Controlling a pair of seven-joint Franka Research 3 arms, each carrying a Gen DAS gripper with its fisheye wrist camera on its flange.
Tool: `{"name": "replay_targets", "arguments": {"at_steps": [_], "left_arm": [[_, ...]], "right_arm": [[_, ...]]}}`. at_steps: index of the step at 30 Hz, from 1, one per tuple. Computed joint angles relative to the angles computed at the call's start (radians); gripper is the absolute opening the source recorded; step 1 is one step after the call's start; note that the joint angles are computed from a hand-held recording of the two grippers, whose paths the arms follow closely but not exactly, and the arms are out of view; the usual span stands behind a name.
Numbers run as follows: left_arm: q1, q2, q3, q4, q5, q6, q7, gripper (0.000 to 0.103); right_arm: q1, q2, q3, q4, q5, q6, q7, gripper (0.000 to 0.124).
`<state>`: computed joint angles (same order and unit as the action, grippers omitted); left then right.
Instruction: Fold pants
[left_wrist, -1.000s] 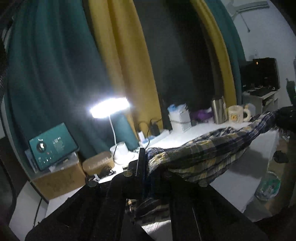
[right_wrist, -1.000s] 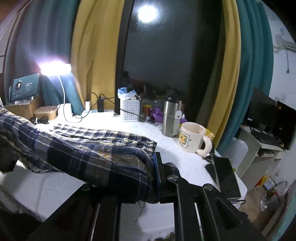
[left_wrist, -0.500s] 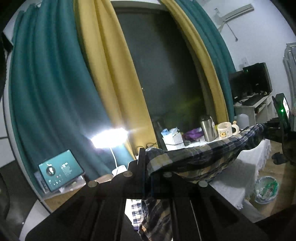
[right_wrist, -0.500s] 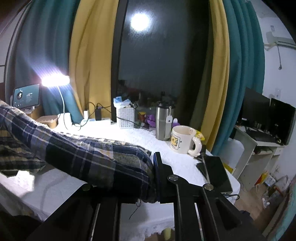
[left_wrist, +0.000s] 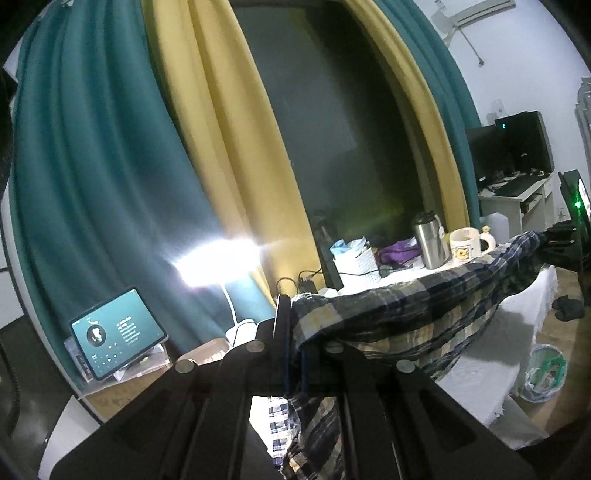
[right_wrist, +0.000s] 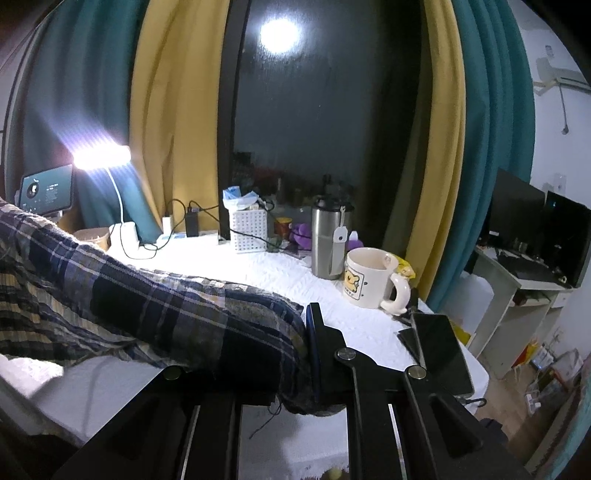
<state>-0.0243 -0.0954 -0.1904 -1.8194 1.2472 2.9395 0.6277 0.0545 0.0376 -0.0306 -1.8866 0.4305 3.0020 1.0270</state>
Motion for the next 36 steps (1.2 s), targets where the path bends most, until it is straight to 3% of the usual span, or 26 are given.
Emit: {"name": "replay_targets", "arguments": {"at_steps": [10,21,36], "left_arm": [[-0.037,0.133,0.040,0.123,-0.096,-0.029,0.102,0.003],[-0.081,0.290,0.102,0.264,-0.303,-0.062,0.315,0.003],[-0.104,0.569,0.145,0.563,-0.597,-0.176,0.597,0.003]], "right_arm": [[-0.002,0.141,-0.014,0.182,-0.116,-0.080,0.103,0.013],[0.010,0.311,-0.030,0.407,-0.222,-0.187,0.218,0.013],[0.013,0.655,-0.027,0.907,-0.294,-0.443,0.301,0.013]]}}
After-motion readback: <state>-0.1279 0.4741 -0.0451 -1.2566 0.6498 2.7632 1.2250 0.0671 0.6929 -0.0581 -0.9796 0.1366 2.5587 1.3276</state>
